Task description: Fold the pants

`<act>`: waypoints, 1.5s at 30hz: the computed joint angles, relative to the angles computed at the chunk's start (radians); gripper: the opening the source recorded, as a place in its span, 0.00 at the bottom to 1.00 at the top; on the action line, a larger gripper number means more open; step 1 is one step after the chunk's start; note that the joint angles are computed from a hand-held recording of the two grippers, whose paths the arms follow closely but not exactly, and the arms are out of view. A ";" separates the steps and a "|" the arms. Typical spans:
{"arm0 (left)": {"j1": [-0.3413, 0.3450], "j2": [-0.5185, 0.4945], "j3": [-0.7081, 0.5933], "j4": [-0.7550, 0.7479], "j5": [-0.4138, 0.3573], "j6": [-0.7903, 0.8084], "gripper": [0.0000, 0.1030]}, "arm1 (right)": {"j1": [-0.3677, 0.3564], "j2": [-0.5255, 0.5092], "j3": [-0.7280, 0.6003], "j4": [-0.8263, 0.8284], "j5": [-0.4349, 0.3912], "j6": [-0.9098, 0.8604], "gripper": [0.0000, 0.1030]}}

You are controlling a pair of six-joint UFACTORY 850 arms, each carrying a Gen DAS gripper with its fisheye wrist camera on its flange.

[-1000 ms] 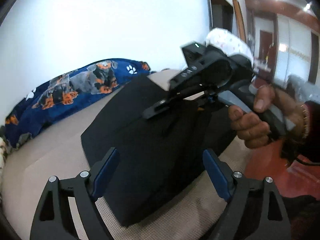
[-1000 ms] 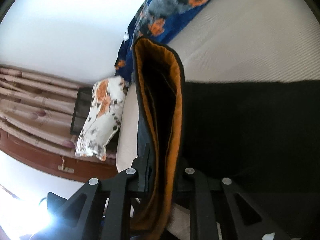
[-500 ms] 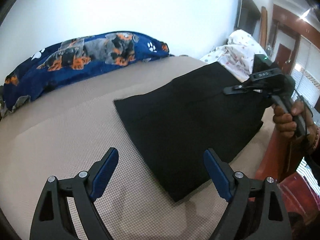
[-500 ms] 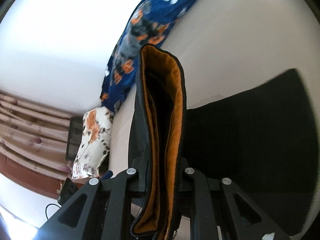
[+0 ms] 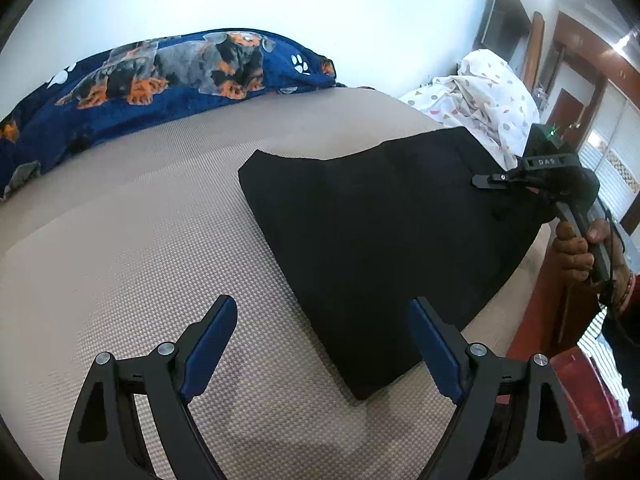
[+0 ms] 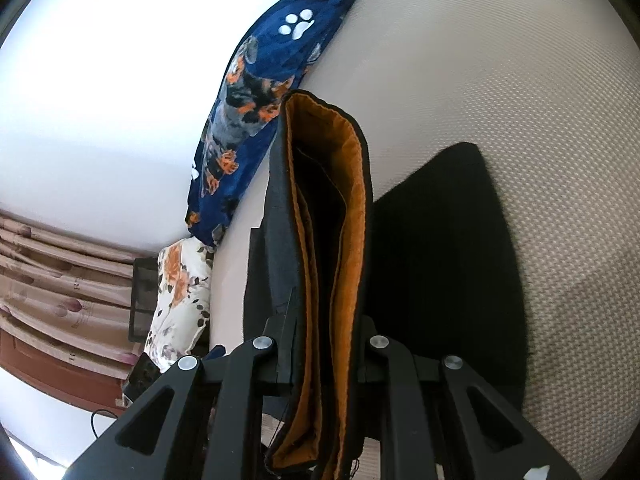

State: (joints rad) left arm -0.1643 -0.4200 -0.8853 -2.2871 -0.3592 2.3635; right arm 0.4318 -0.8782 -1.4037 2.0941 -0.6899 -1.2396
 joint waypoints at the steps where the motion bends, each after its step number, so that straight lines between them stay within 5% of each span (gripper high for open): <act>1: -0.001 0.000 -0.002 -0.002 0.003 0.001 0.84 | -0.002 -0.001 0.003 0.003 0.000 0.000 0.15; 8: -0.012 -0.018 -0.020 0.019 0.014 -0.015 0.84 | -0.016 0.007 0.032 0.025 0.007 -0.033 0.15; 12: -0.022 -0.028 -0.032 0.037 0.021 -0.027 0.84 | -0.024 0.019 0.049 0.027 0.050 -0.037 0.28; 17: -0.029 -0.026 -0.035 0.041 0.029 -0.021 0.84 | -0.059 0.113 0.187 0.255 0.090 -0.205 0.33; 22: -0.022 -0.031 -0.043 0.100 0.006 -0.102 0.84 | -0.067 0.213 0.297 0.182 -0.018 -0.242 0.33; 27: -0.029 -0.041 -0.057 0.166 0.014 -0.186 0.84 | -0.024 0.235 0.291 0.133 0.119 -0.249 0.33; 33: -0.039 -0.027 -0.040 0.064 0.035 -0.072 0.84 | -0.003 0.208 0.266 0.134 0.140 -0.270 0.33; 37: -0.034 -0.030 -0.044 0.082 0.031 -0.104 0.84 | 0.021 0.216 0.234 0.025 0.270 -0.202 0.15; 45: -0.028 -0.026 -0.047 0.106 0.037 -0.143 0.84 | 0.066 0.267 0.248 0.035 0.381 -0.252 0.11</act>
